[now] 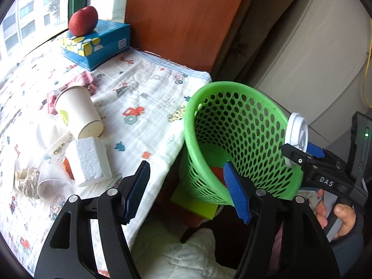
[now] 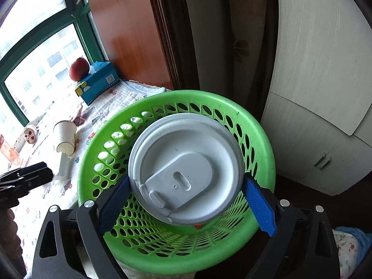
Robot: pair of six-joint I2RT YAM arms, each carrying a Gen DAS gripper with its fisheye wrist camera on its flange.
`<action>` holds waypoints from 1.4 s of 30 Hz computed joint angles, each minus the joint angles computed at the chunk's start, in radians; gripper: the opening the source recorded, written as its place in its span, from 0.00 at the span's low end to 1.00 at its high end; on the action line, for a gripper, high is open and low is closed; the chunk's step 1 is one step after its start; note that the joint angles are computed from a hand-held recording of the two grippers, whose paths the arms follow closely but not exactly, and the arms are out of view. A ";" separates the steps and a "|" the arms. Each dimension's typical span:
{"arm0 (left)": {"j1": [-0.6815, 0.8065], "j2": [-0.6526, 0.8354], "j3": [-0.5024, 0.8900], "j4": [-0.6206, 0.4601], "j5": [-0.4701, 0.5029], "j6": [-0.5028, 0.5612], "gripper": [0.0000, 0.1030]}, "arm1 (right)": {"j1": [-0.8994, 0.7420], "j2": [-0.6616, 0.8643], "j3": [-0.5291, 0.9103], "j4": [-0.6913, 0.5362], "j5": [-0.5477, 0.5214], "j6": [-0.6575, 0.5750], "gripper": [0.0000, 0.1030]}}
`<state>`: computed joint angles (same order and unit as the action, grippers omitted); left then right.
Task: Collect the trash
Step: 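Carry both items to the green basket and open both tools to drop them, then move the left tool to the clear plastic lid and grasp its rim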
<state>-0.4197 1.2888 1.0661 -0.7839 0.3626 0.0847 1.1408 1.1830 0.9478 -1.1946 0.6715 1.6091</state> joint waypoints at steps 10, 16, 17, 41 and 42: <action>0.345 -0.098 -0.049 -0.049 0.072 0.150 0.66 | -0.139 0.045 -0.070 0.192 -0.085 -0.179 0.90; 0.589 -0.067 -0.058 -0.071 0.132 0.288 0.66 | -0.130 0.102 -0.022 0.189 -0.069 -0.181 0.91; 0.622 -0.060 -0.061 -0.071 0.135 0.306 0.66 | -0.121 0.107 -0.012 0.191 -0.065 -0.179 0.91; 0.900 0.309 0.128 0.055 0.128 0.380 0.64 | -0.010 0.526 0.496 0.312 -0.062 -0.444 0.91; 0.899 0.333 0.151 0.051 0.130 0.375 0.64 | -0.007 0.542 0.516 0.313 -0.065 -0.450 0.91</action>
<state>0.4793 1.6215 1.2167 -0.7334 0.4927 0.4599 1.1340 1.7253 1.4633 -0.8815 0.6061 1.1595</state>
